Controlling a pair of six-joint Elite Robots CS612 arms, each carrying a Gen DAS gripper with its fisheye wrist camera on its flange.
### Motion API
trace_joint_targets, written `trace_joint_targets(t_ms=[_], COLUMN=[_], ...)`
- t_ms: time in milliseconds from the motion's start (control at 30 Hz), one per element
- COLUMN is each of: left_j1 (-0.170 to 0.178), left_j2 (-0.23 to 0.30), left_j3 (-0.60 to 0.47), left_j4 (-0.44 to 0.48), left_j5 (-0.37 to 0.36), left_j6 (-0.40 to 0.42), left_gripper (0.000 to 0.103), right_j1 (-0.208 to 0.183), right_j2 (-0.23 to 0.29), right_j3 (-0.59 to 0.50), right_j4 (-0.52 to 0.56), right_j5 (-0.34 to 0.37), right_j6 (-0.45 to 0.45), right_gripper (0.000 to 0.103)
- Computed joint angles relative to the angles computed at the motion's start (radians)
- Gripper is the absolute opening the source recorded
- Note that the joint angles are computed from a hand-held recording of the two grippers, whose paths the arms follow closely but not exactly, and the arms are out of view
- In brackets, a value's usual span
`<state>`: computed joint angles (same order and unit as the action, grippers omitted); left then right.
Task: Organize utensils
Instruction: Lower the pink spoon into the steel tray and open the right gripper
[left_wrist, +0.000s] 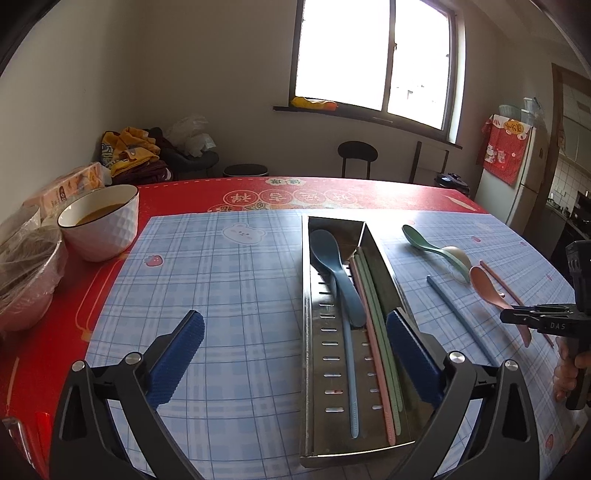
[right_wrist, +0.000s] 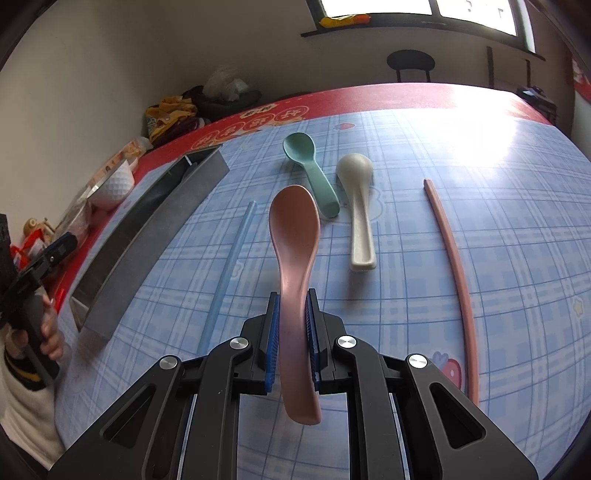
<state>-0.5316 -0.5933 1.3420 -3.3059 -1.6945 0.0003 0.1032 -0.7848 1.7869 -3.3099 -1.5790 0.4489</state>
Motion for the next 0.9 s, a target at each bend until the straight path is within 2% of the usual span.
trace_joint_targets(t_ms=[200, 400, 533, 600, 700, 900], left_j1=[-0.003, -0.010, -0.008, -0.006, -0.003, 0.002], left_j2=[0.002, 0.000, 0.000, 0.000, 0.000, 0.002], left_j3=[0.004, 0.016, 0.016, 0.015, 0.011, 0.006], left_j4=[0.006, -0.021, -0.018, -0.019, -0.008, 0.003], left_j5=[0.023, 0.083, 0.098, 0.104, 0.105, 0.099], left_j6=[0.007, 0.001, -0.018, -0.030, -0.046, -0.075], left_gripper=[0.097, 0.097, 0.097, 0.097, 0.097, 0.097], right_j1=[0.011, 0.009, 0.015, 0.028, 0.039, 0.056], right_j2=[-0.005, 0.014, 0.041, 0.053, 0.079, 0.138], right_j3=[-0.020, -0.076, -0.162, -0.219, -0.300, -0.438], right_j4=[0.042, 0.031, 0.074, 0.144, 0.207, 0.291], right_j5=[-0.032, 0.033, 0.093, 0.078, 0.109, 0.125], right_j6=[0.023, 0.102, 0.143, 0.146, 0.164, 0.198], right_gripper=[0.014, 0.014, 0.014, 0.014, 0.014, 0.014])
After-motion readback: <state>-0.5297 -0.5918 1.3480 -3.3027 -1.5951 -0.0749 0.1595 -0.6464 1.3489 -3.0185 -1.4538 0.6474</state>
